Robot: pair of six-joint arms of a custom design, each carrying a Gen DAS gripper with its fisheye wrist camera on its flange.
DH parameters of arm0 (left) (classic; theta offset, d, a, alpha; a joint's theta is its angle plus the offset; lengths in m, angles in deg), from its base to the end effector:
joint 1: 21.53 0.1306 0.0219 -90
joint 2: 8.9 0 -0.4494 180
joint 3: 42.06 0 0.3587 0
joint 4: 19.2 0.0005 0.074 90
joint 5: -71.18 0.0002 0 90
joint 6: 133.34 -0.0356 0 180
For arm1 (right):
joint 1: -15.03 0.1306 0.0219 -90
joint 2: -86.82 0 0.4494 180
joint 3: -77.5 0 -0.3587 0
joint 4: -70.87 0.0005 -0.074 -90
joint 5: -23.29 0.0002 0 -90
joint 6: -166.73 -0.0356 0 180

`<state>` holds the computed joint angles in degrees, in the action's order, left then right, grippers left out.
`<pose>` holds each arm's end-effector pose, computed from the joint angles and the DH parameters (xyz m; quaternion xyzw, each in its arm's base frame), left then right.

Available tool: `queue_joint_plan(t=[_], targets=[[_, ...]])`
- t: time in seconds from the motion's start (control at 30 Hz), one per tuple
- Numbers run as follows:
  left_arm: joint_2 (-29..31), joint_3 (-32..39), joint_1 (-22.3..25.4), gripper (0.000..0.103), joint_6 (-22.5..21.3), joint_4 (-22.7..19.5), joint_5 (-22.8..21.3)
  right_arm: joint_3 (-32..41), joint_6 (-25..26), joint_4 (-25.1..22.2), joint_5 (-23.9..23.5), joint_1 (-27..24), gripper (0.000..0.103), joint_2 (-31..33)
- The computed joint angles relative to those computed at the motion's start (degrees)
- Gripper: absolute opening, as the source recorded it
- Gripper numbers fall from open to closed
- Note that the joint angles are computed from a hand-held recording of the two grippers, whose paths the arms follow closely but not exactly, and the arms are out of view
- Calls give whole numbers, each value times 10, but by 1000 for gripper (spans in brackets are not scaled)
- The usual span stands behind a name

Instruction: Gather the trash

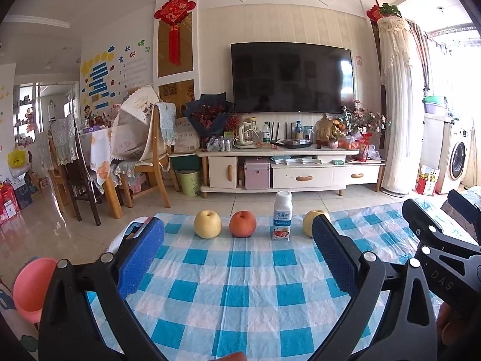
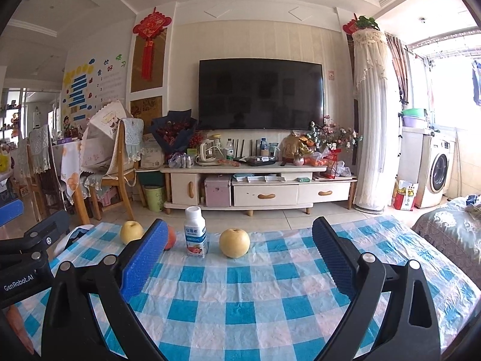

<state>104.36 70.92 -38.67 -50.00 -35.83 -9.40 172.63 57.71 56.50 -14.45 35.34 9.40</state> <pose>0.6311 -0.2013 0.5098 0.2129 0.7734 -0.1199 0.5849 0.5392 0.1690 0.4869 0.2385 0.7462 -0.1741 0.5966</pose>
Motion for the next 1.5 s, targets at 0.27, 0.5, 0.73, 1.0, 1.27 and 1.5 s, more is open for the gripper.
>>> queue_joint_plan(t=[0.27,0.5,0.73,1.0,1.27,1.5], targets=[[5,8,-1,99,6,-11,-13,-6,2,3,-6,-1,96,-2],[6,9,0,99,8,-13,-12,-1,7,-1,-20,-3,96,2],[12,14,2,99,7,-16,-12,1,11,1,-31,-3,96,4],[13,15,3,99,8,-17,-10,4,10,-4,-29,-2,96,6],[15,12,8,99,6,-15,-6,3,13,-2,-33,-2,96,8],[15,11,9,99,7,-15,-5,6,14,-11,-38,-4,96,14]])
